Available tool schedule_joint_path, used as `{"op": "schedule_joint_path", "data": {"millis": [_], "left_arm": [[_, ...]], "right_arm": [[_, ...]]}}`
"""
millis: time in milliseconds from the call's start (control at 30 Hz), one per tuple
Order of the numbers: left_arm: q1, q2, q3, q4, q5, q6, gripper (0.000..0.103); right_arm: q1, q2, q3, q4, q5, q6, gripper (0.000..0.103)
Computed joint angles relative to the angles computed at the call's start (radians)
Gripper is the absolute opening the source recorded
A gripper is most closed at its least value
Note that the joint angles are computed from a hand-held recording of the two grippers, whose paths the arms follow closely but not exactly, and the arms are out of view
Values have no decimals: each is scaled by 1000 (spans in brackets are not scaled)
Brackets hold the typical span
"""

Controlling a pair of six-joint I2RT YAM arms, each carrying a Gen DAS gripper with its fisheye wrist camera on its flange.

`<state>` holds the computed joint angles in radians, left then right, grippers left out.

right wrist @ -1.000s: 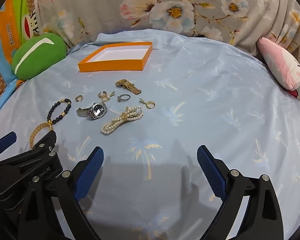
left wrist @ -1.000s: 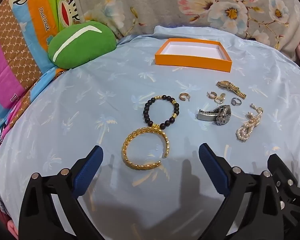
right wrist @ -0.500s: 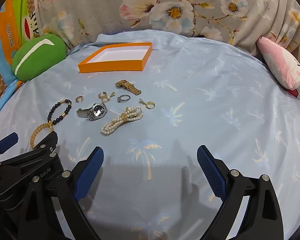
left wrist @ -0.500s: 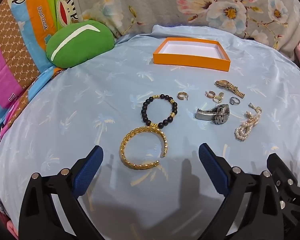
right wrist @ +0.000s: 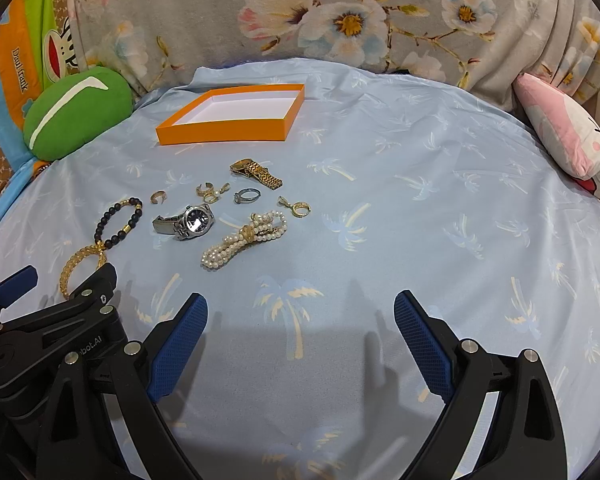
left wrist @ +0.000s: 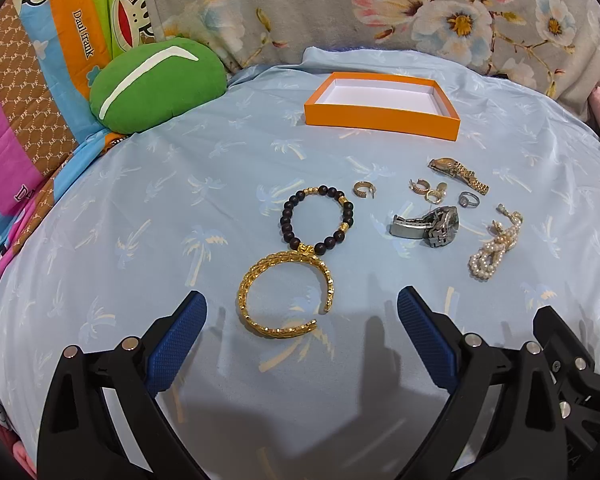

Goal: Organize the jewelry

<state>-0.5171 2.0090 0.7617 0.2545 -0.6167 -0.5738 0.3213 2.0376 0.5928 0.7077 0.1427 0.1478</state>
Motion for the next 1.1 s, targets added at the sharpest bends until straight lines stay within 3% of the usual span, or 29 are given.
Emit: {"op": "schedule_joint_path", "data": {"millis": [1100], "left_arm": [[10, 20, 24, -33, 12, -3, 94]], "right_arm": [[6, 19, 28, -32, 2, 4, 93]]}}
